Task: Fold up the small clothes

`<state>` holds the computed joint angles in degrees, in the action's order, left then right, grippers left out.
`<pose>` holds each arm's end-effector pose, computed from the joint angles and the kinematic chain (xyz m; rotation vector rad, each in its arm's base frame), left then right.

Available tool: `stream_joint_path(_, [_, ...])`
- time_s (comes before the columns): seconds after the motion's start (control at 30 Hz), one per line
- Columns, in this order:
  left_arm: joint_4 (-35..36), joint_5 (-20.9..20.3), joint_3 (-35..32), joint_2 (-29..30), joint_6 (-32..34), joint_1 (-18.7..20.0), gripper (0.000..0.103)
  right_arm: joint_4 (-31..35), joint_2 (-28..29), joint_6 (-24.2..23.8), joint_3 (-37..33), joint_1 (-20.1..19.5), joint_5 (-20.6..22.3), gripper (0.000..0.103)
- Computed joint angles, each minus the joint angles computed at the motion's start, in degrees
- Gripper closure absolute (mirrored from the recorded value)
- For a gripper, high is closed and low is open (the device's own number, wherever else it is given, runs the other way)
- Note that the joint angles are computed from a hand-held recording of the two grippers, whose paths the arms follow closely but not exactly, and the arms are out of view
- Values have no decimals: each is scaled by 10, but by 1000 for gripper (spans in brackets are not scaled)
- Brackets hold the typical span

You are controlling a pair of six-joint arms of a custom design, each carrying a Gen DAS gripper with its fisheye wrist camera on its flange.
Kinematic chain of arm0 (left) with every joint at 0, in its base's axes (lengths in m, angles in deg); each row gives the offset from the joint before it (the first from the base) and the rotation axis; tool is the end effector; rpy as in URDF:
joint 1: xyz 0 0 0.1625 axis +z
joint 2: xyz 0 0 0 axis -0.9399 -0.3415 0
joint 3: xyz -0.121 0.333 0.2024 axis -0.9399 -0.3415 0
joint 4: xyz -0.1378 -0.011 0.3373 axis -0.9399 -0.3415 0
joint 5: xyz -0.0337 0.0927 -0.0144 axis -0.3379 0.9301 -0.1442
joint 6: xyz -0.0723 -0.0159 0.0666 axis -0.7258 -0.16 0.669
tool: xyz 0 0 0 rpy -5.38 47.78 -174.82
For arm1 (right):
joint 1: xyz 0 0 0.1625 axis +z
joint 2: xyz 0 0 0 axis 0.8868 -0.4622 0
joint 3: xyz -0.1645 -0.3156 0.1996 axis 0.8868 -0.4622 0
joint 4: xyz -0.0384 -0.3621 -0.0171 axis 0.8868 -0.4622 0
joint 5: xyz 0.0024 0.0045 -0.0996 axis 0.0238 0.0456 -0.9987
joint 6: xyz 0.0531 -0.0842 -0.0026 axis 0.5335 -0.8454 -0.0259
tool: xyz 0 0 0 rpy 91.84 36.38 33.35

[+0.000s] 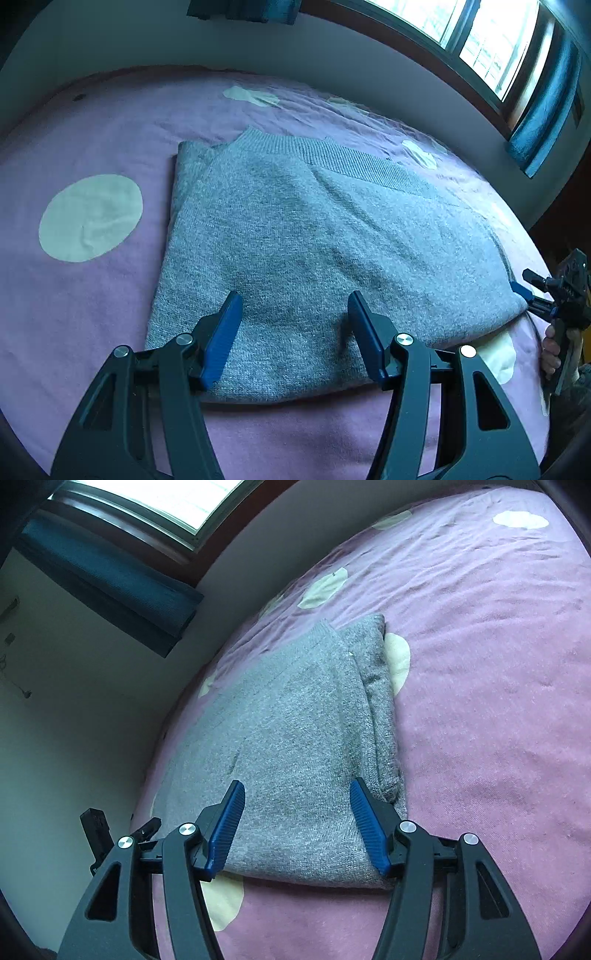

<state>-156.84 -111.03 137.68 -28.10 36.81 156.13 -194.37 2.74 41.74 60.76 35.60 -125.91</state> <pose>0.1246 -0.6685 0.3510 0.3785 2.5365 -0.8244 0.2123 -0.6168 0.0171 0.0854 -2.9373 1.0185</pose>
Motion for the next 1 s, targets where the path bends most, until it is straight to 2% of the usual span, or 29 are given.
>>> stream_joint_path(0.13, [0, -4, 0, -1, -3, 1, 44, -1, 7, -11, -11, 7, -16, 43])
stream_joint_path(0.43, [7, -22, -3, -2, -7, 6, 40, 2, 17, -37, -23, 24, -50, 35])
stream_joint_path(0.73, [12, -35, -6, -3, -12, 10, 39, 0, 18, -40, -23, 23, -49, 32])
stream_joint_path(1.0, [16, -43, -10, -2, -14, 13, 37, 8, 20, -48, -29, 28, -49, 25])
